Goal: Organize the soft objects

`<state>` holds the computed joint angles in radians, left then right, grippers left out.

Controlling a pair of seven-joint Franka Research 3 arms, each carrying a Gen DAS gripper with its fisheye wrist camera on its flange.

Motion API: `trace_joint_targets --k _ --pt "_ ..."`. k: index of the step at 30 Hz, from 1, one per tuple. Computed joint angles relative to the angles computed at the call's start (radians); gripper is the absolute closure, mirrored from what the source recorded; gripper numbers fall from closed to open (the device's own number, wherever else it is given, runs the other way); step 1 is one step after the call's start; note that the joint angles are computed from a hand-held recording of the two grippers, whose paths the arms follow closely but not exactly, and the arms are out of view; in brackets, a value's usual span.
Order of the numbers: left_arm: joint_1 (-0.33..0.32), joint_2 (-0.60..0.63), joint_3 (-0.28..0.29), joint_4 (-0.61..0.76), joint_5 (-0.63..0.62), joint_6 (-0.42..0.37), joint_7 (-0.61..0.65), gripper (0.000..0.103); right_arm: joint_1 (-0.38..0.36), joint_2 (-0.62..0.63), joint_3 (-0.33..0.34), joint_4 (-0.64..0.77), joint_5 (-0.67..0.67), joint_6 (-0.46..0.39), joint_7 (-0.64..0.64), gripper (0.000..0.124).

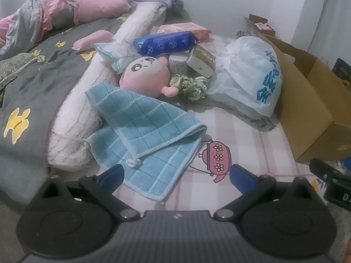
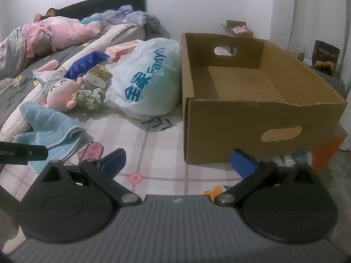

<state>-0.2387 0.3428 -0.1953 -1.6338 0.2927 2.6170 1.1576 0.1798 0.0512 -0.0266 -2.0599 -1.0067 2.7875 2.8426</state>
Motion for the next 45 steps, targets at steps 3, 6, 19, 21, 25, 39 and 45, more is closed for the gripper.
trace_joint_targets --k 3,6,19,21,25,39,45 --pt "-0.003 -0.004 0.002 -0.007 0.004 0.006 -0.010 0.000 0.002 -0.007 0.003 -0.008 0.011 -0.011 -0.024 0.022" --pt "0.002 -0.010 0.001 -0.021 0.004 0.010 -0.005 0.000 0.003 0.008 0.012 0.020 0.076 -0.040 -0.086 0.022" --pt "0.011 -0.022 -0.005 -0.033 -0.023 -0.011 0.036 0.001 0.018 0.016 0.001 0.028 0.162 -0.016 -0.151 0.022" --pt "0.009 -0.025 -0.001 -0.034 -0.014 -0.011 0.029 0.001 0.021 0.017 0.000 0.028 0.173 -0.015 -0.155 0.022" --pt "0.012 -0.026 0.002 -0.031 -0.012 -0.010 0.021 0.001 0.026 0.020 -0.002 0.037 0.185 -0.018 -0.160 0.022" --pt "0.016 -0.028 0.000 -0.036 -0.010 -0.001 0.024 0.001 0.040 0.032 -0.008 0.055 0.216 -0.033 -0.187 0.022" --pt "0.016 -0.025 -0.001 -0.030 -0.011 -0.005 0.024 0.001 0.043 0.034 -0.010 0.056 0.218 -0.035 -0.189 0.022"
